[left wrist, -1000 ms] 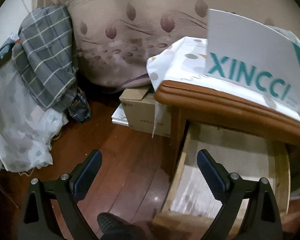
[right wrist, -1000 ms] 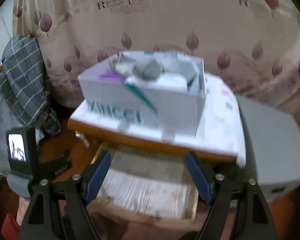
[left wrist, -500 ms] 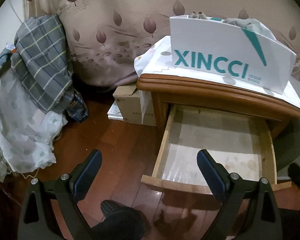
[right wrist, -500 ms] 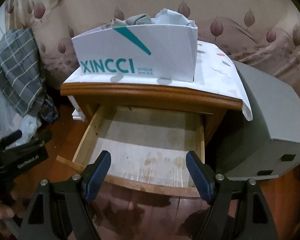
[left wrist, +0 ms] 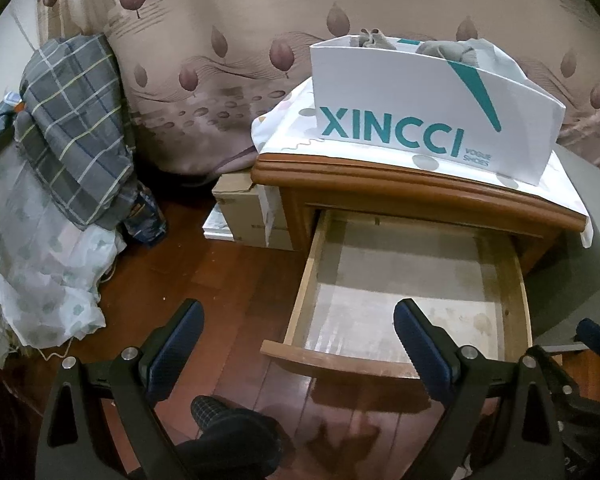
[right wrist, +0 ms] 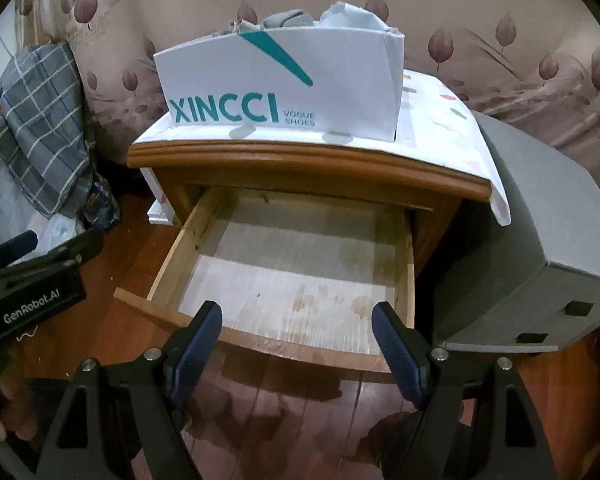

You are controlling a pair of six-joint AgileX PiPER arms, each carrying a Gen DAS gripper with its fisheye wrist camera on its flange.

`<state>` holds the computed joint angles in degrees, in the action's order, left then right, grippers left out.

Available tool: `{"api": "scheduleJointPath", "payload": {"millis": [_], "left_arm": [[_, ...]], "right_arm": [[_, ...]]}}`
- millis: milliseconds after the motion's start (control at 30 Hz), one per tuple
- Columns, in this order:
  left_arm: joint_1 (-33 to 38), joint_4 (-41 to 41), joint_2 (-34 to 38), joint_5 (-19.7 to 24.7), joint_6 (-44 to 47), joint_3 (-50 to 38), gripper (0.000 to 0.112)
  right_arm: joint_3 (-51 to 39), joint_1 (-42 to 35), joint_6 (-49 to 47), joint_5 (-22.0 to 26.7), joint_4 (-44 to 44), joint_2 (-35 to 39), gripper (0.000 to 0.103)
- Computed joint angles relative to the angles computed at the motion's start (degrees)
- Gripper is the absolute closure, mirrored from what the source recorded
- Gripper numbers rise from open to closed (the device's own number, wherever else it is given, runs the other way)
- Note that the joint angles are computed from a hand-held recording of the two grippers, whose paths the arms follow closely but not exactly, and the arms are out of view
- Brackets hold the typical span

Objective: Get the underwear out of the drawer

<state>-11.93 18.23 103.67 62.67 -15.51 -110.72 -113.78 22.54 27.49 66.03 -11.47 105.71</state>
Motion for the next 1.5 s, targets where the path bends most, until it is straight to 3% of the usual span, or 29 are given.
{"api": "scheduleJointPath", "payload": {"millis": [933, 1500], "left_arm": [[0.5, -2.3, 1.2, 0.6, -0.4, 0.4, 0.017], [1.6, -5.0, 0.1, -1.2, 1.2, 3.8, 0.017]], "right_arm": [[0.2, 0.7, -0.9, 0.6, 1.3, 1.1, 0.024], [0.5, 0.5, -1.2, 0.7, 1.5, 1.5, 0.024]]}}
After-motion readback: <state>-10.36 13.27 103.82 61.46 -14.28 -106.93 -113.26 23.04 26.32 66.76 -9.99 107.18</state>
